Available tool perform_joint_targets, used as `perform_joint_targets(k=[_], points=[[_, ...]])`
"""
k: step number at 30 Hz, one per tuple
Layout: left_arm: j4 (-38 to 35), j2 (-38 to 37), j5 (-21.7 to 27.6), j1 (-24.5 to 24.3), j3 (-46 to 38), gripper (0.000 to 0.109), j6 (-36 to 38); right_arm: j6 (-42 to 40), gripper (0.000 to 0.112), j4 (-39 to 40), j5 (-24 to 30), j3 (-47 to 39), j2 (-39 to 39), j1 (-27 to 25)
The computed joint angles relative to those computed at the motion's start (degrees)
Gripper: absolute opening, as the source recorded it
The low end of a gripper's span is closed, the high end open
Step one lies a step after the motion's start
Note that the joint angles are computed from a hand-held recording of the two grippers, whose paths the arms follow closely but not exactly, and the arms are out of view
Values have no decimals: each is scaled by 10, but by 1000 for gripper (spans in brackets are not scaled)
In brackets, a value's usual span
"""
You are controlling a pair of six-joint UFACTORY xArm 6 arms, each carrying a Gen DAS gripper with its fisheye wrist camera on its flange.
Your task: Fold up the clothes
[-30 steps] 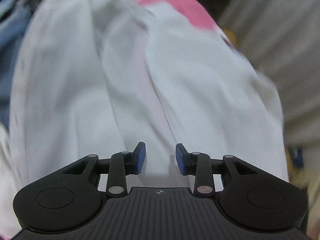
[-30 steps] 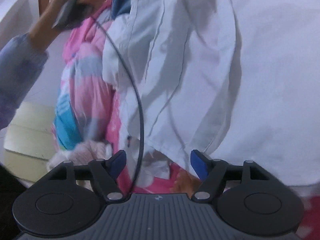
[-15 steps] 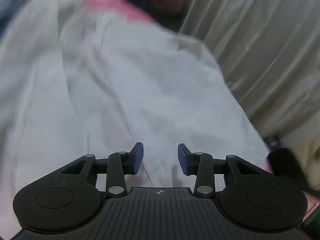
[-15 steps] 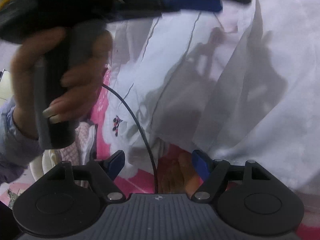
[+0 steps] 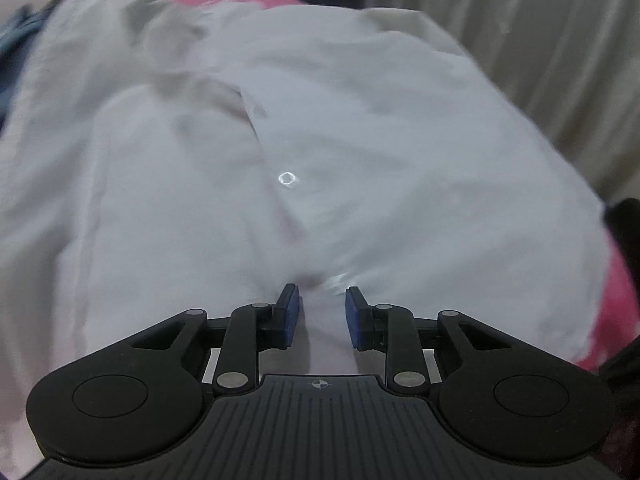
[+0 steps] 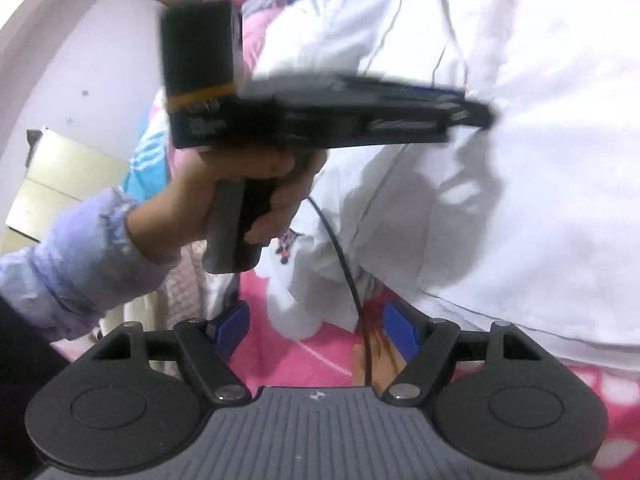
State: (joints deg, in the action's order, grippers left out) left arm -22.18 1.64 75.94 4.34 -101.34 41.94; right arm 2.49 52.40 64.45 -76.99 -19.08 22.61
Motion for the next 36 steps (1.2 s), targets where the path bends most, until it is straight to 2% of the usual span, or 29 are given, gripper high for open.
perform_joint_targets(k=[3,5,7,9,14,15,18,21,23,25,27,29,32,34,36], points=[[6,1,17,18,-3,26,-6,27,77,3,-49,19,-25,-13],[3,5,38,28,-16,26,-20,28,77,26,-84,36,-45,-33],[-6,9,47,34,-33,26,-29,16,79,34,-97,29,-43,-70],[-46,-17,17,40,-7,26,-15,27,80,-30,-118,15,-37,-84],[-109,-7,43,23,-16,26,27,99,80,-285,-182,5,-21,-69],[-114,-7,43,15,-7,26,36,111,80,-316,-200,25,-29,-66],[-104,-8,31,-4,19,26,46,107,75,-345,-249,80,-40,-51],[-95,-19,21,0,40,27,64,142,68,-380,-202,74,-22,-43],[-93,-15,40,14,30,27,48,129,68,-385,-195,74,-29,-45],[-77,-23,41,22,35,33,25,131,68,-406,-171,65,-34,-43],[-71,-22,48,31,30,34,9,139,68,-430,-148,56,-38,-40],[-57,-27,45,33,29,32,-13,162,68,-477,-158,56,-46,-27],[-72,-24,40,37,13,32,-20,144,70,-481,-180,48,-47,-28],[-92,-13,39,34,-2,32,-27,145,72,-488,-176,36,-38,-37],[-103,0,43,25,-14,32,-36,179,72,-521,-148,21,-23,-42]])
